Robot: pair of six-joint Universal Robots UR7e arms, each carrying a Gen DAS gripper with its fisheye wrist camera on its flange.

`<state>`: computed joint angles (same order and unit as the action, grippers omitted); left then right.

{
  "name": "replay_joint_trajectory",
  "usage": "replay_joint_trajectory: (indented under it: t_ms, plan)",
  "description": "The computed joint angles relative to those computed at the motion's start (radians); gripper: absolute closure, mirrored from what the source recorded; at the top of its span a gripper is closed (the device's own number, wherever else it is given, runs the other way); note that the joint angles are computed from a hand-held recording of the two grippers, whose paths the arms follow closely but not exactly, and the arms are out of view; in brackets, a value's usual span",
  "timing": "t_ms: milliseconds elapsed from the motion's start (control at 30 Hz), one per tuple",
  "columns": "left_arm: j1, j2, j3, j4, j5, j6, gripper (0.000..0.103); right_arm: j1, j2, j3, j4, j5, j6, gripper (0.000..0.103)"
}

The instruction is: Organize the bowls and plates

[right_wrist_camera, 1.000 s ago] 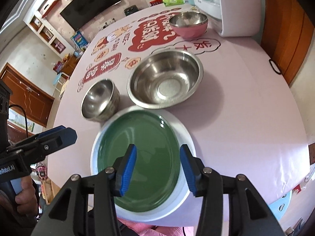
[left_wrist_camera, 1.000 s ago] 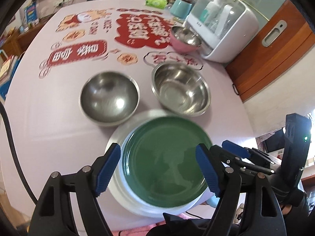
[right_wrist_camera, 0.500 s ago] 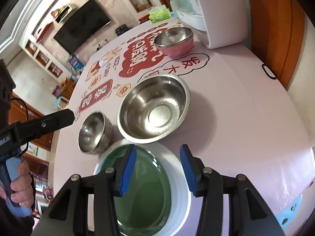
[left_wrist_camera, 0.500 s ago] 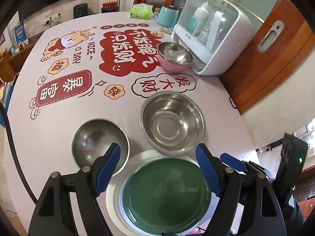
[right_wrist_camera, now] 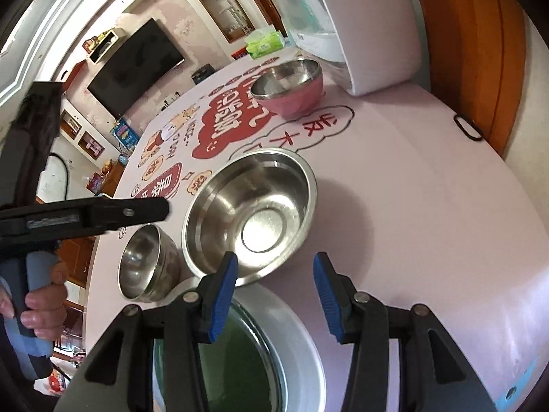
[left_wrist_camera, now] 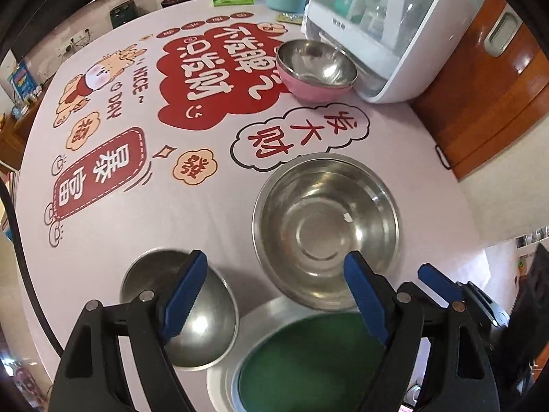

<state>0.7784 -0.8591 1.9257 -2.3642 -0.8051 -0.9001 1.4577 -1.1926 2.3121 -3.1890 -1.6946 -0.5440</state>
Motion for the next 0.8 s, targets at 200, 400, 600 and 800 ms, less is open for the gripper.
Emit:
replay_joint_trajectory:
  t_ms: [200,400,600,800]
  plan:
    - [0.042,0.046,-0.039,-0.001,-0.005,0.036,0.022,-0.005,0.046,-0.019,-0.021,-0.009,0.004,0.063]
    - [0.081,0.077,-0.070,-0.009,-0.017,0.061,0.028,-0.008,0.069,-0.037,-0.007,-0.026,0.013,0.075]
    - [0.118,0.102,-0.100,-0.010,-0.056,0.055,0.045,-0.008,0.078,-0.051,0.013,-0.022,0.001,0.079]
    - [0.134,0.122,-0.115,-0.025,-0.081,0.076,0.067,-0.012,0.079,-0.059,0.025,-0.013,0.003,0.081]
